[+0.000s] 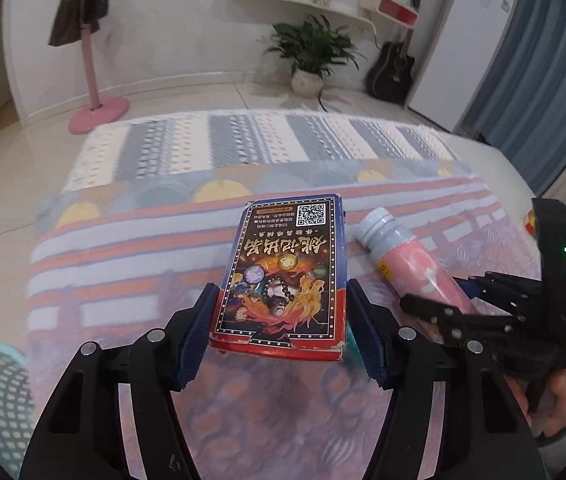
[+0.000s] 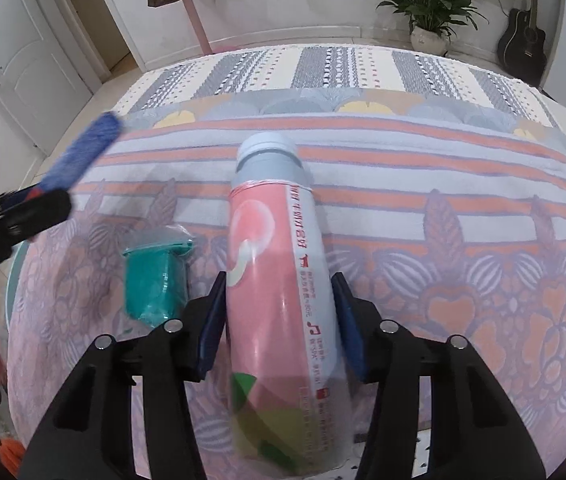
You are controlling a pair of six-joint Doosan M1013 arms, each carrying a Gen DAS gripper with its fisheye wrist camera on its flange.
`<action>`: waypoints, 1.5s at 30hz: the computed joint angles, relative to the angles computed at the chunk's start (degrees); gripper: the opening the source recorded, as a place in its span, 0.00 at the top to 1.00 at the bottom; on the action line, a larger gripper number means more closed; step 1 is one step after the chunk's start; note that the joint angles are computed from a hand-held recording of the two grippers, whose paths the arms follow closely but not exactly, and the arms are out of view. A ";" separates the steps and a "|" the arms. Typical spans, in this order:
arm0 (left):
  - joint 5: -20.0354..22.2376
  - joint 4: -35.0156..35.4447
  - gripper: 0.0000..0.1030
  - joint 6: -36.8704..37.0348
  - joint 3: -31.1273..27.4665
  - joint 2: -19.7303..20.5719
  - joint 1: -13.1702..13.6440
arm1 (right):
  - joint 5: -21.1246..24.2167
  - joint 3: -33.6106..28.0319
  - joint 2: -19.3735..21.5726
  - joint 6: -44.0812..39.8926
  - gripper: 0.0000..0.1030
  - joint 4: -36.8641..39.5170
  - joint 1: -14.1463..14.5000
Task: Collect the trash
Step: 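Carry the box and bottle over the teal basket and release both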
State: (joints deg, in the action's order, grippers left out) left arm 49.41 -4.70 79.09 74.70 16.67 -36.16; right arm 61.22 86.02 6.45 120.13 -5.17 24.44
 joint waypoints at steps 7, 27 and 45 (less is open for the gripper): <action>-3.86 4.08 0.41 -7.35 7.06 -7.03 2.88 | -4.08 -0.96 -0.99 3.84 0.56 -4.29 2.29; -11.67 17.75 0.41 -37.83 25.23 -24.71 13.20 | -5.85 -21.53 9.10 -2.53 0.56 -8.80 16.36; 3.79 10.59 0.40 -33.81 25.36 -19.97 18.64 | 4.70 -37.48 23.55 -11.19 0.56 -1.58 23.35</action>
State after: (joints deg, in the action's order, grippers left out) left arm 53.20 5.89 45.28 100.07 -3.30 -17.52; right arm 65.91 48.54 30.00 108.94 -6.76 47.79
